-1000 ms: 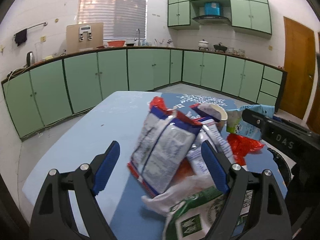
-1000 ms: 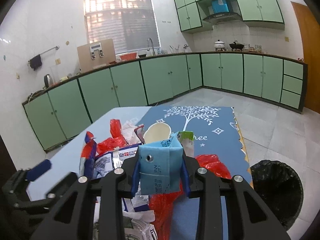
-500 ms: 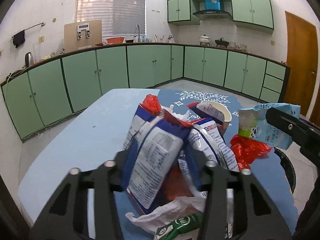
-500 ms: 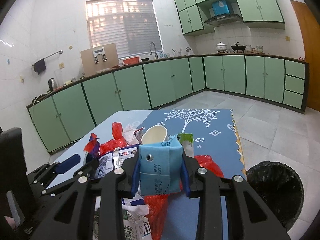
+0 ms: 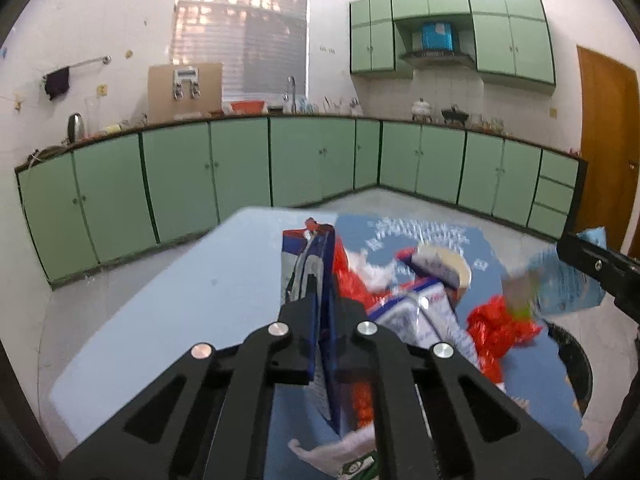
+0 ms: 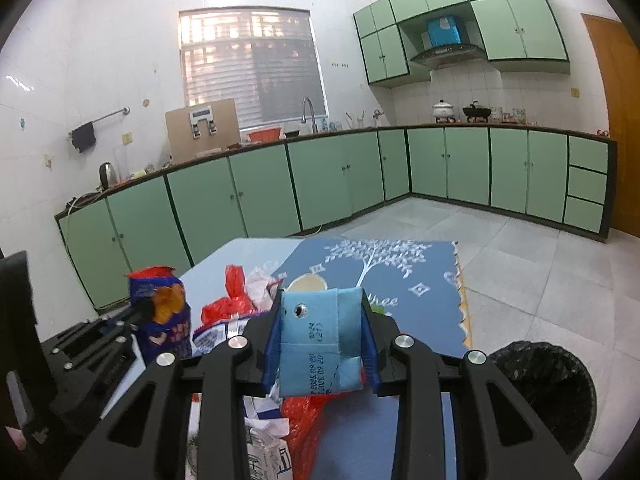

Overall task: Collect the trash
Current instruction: 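Carry the carton and wrapper over the bin and open both tools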

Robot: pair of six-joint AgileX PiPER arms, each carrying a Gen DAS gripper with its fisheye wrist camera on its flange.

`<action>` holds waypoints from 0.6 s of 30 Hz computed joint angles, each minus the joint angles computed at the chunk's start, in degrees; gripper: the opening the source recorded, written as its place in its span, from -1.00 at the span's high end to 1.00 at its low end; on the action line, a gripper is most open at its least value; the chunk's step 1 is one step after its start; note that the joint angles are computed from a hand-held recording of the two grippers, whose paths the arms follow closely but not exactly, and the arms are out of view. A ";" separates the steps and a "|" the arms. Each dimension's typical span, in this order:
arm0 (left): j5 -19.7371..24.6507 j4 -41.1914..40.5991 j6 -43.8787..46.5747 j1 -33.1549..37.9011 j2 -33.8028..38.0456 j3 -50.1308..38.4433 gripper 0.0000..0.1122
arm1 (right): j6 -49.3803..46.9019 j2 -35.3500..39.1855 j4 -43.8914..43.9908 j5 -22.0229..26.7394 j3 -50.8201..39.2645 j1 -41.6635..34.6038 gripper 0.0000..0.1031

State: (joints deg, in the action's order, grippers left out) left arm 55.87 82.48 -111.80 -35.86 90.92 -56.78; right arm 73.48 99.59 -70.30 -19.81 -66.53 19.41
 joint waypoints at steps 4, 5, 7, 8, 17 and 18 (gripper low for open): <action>1.99 1.68 0.75 -1.33 -2.37 -1.19 0.95 | 7.64 -1.44 -7.40 -2.70 -0.97 -2.53 0.36; 2.14 1.99 0.87 -1.61 -2.62 -1.50 0.95 | 9.17 -1.75 -8.99 -3.14 -1.17 -2.96 0.36; 2.23 2.48 1.43 -2.41 -2.96 -2.61 0.95 | 12.25 -2.30 -12.20 -4.61 -1.75 -4.30 0.36; 1.89 2.81 1.69 -2.90 -3.15 -3.40 0.95 | 14.09 -2.50 -13.89 -5.60 -2.15 -5.16 0.36; -8.89 3.23 4.49 -3.58 2.64 -14.25 0.95 | 16.95 -4.35 -17.16 -9.79 -2.54 -13.50 0.36; -10.80 3.05 5.08 -3.62 4.53 -16.79 0.95 | 17.05 -4.26 -17.32 -10.30 -2.71 -14.99 0.36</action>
State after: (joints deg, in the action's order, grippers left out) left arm 45.07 85.52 -106.72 -39.48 95.45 -73.57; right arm 90.53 95.33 -87.62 -30.11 -69.24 4.42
